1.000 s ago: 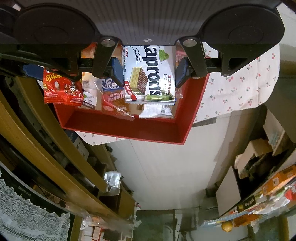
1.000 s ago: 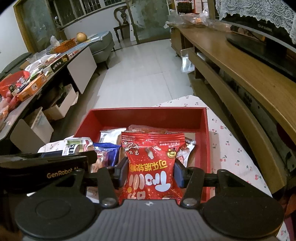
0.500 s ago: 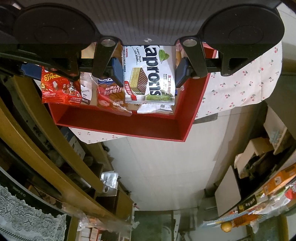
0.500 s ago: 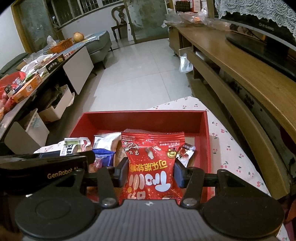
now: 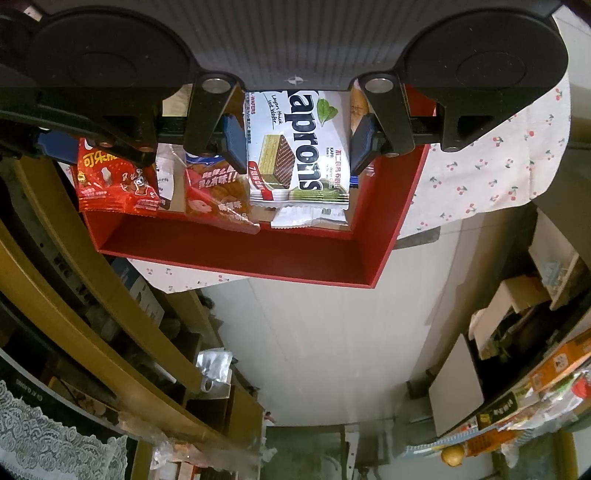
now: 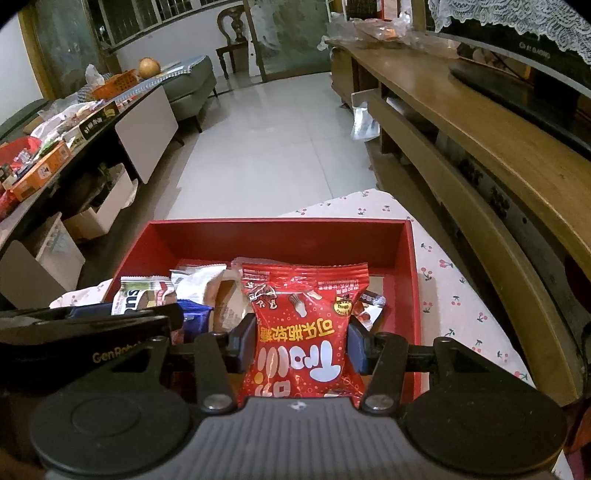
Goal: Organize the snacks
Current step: 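Lower the Kaprons wafer with the left gripper while the right lowers the chip bag into the box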
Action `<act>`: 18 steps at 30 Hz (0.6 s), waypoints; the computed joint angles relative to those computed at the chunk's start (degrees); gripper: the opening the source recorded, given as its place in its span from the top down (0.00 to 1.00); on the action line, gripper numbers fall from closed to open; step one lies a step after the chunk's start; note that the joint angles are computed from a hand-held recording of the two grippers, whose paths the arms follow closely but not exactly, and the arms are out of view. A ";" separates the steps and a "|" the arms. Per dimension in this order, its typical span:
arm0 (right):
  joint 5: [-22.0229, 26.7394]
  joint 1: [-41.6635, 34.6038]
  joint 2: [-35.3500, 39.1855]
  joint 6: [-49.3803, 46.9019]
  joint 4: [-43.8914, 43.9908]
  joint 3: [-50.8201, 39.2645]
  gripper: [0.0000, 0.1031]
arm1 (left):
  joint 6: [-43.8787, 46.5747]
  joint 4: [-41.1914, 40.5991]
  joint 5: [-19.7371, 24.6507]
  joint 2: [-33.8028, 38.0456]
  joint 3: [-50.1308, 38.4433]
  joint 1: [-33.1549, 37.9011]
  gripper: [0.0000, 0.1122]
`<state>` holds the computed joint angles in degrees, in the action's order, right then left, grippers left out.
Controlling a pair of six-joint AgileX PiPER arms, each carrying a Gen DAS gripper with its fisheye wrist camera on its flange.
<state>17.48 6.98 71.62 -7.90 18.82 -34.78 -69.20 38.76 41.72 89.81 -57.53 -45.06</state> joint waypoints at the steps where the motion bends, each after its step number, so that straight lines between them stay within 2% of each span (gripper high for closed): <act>1: -0.16 0.12 0.23 0.56 -0.58 -0.04 0.45 | 0.08 -0.10 -0.06 0.20 -0.07 0.06 0.43; 18: -4.01 1.27 4.80 3.80 -4.82 -0.79 0.45 | -0.43 0.22 -1.55 3.32 -0.81 1.41 0.43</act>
